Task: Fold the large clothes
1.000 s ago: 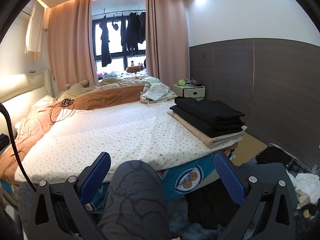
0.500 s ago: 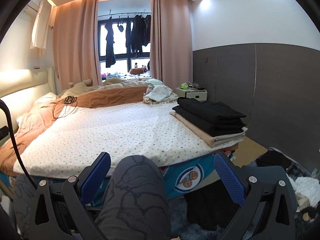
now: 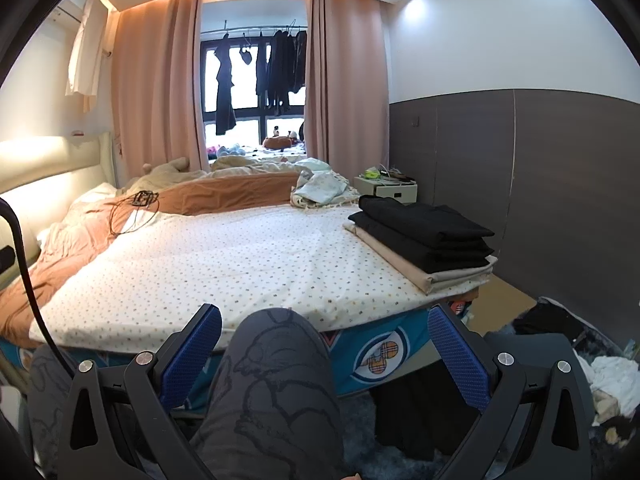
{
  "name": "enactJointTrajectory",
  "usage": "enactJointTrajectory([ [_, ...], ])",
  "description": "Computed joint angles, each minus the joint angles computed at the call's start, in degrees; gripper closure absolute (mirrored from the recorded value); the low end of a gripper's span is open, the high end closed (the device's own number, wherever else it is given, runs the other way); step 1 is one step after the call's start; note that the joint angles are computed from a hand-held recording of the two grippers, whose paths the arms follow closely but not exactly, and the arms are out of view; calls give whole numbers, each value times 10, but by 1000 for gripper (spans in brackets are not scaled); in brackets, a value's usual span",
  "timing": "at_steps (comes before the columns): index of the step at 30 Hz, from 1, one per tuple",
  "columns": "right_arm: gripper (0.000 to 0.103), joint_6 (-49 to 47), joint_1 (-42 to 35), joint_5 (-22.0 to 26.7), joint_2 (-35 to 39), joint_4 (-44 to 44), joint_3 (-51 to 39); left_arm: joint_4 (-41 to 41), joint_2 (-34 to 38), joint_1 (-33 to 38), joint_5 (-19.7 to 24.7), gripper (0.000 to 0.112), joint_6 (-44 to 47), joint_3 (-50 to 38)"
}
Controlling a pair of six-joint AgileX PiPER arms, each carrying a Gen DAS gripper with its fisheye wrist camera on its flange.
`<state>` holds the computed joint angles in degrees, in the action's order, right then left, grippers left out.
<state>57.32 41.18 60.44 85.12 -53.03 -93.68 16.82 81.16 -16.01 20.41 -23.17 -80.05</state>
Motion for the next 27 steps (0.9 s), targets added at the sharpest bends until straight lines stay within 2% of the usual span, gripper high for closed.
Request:
enactJointTrajectory([
  [13, 0, -4, -5, -2, -1, 10, 1, -61, -2, 17, 11, 10, 48, -2],
  [27, 0, -4, -9, -5, -1, 12, 1, -62, 0, 18, 22, 10, 58, -9],
])
